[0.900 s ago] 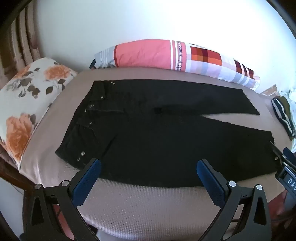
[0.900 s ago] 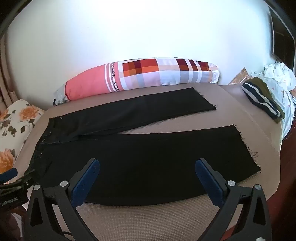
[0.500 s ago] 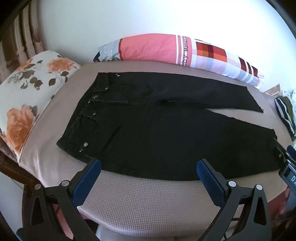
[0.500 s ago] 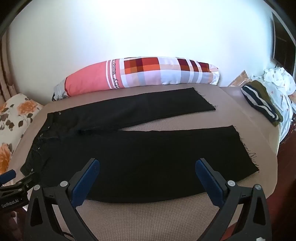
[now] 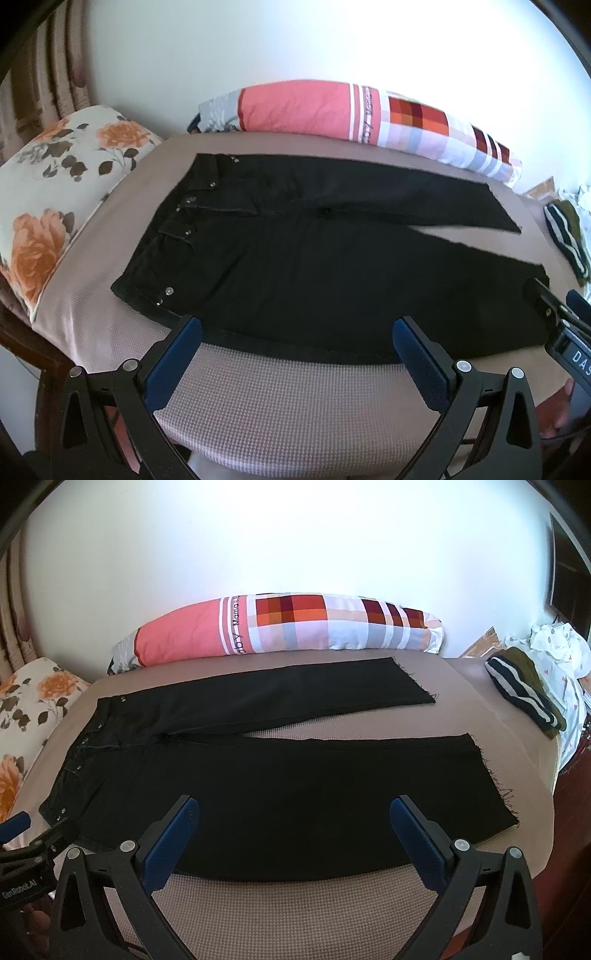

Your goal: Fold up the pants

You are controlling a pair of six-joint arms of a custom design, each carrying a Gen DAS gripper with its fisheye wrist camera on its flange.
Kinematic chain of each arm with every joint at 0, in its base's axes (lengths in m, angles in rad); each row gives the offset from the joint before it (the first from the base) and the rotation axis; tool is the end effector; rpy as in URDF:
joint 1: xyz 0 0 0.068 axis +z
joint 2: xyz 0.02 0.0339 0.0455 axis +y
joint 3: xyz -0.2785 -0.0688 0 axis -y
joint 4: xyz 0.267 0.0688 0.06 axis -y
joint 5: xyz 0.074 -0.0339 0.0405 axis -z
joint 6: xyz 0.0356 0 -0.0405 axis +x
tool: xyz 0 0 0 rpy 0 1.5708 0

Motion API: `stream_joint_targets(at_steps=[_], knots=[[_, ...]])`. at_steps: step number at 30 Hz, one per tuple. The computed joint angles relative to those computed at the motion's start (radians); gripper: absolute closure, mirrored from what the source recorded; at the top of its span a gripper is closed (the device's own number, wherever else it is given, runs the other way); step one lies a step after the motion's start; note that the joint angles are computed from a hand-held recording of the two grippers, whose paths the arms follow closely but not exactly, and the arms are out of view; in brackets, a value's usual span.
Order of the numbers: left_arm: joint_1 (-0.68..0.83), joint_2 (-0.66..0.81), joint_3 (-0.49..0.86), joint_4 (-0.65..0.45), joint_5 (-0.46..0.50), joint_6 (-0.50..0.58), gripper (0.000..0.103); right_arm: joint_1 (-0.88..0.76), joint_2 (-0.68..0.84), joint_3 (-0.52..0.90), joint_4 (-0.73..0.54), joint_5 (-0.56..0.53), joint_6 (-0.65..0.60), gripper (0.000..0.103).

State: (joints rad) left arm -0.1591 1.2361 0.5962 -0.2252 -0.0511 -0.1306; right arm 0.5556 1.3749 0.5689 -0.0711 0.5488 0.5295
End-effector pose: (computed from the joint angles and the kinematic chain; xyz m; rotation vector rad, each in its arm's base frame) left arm 0.2467 -0.0377 0.1819 0.0118 2.4355 -0.0679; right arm 0.2313 0.1217 0.1553 0.2020 2.2804 -0.1240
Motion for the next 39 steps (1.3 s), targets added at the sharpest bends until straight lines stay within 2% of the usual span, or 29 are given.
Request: stream_joint_targets(at_steps=[4, 9, 15, 23, 39], knots=[[0.008, -0.021, -0.021, 0.032, 0.010, -0.008, 0.001, 0.011, -0.003, -0.009, 0.009, 0.014, 0.007, 0.000], [0.014, -0.016, -0.009, 0.006, 0.030, -0.008, 0.001, -0.003, -0.004, -0.010, 0.005, -0.009, 0.017, 0.000], [-0.014, 0.005, 0.013, -0.022, -0.027, 0.009, 0.001, -0.001, -0.001, -0.010, -0.002, -0.007, 0.018, 0.000], [-0.023, 0.012, 0.013, -0.033, -0.054, 0.003, 0.001, 0.002, 0.007, 0.007, -0.023, -0.003, 0.020, 0.000], [-0.013, 0.036, 0.020, -0.047, -0.045, -0.004, 0.001, 0.007, 0.027, 0.006, -0.020, 0.002, 0.034, 0.000]])
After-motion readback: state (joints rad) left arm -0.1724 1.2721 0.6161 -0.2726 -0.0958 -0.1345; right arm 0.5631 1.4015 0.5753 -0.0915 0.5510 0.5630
